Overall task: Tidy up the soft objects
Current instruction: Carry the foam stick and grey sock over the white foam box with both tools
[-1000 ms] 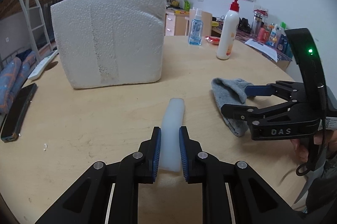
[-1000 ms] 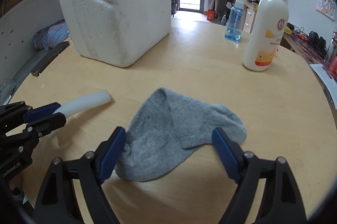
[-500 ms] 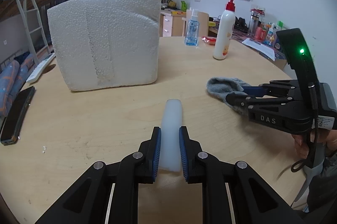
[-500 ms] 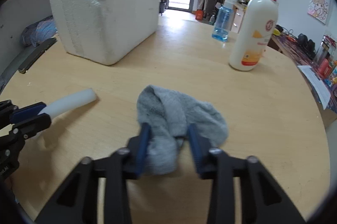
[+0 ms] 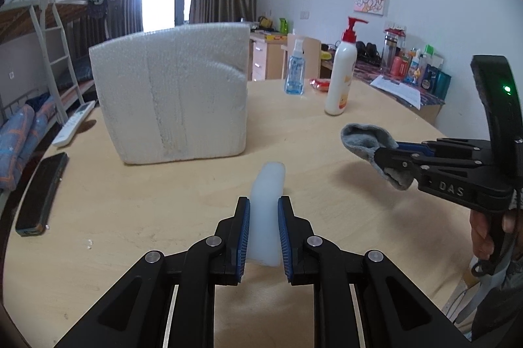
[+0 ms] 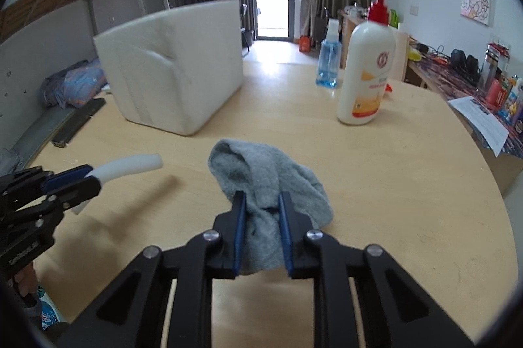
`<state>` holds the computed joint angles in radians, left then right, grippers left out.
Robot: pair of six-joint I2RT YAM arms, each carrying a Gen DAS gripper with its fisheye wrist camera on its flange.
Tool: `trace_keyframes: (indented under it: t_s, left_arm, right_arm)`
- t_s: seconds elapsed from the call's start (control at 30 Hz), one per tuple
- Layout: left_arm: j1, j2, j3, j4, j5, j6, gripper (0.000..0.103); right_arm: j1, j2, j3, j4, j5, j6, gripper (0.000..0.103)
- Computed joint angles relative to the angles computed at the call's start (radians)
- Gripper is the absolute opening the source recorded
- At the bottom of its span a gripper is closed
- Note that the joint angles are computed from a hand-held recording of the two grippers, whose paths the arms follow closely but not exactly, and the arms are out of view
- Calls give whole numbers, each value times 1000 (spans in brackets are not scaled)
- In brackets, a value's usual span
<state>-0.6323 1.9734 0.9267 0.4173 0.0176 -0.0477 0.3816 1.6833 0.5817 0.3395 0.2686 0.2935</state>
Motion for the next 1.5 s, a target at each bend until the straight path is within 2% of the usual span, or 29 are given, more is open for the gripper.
trace_keyframes:
  t_s: [0.43, 0.77, 1.5]
  left_arm:
    - [-45, -171, -162, 74, -54, 5, 19]
    - [-81, -354, -321, 144, -96, 16, 19]
    - [-159, -642, -548, 203, -207, 33, 19]
  right_arm:
    - [145, -198, -140, 31, 125, 36, 23]
    - [321, -366, -223, 15, 320, 71, 23]
    - [635, -506, -330, 27, 624, 157, 23]
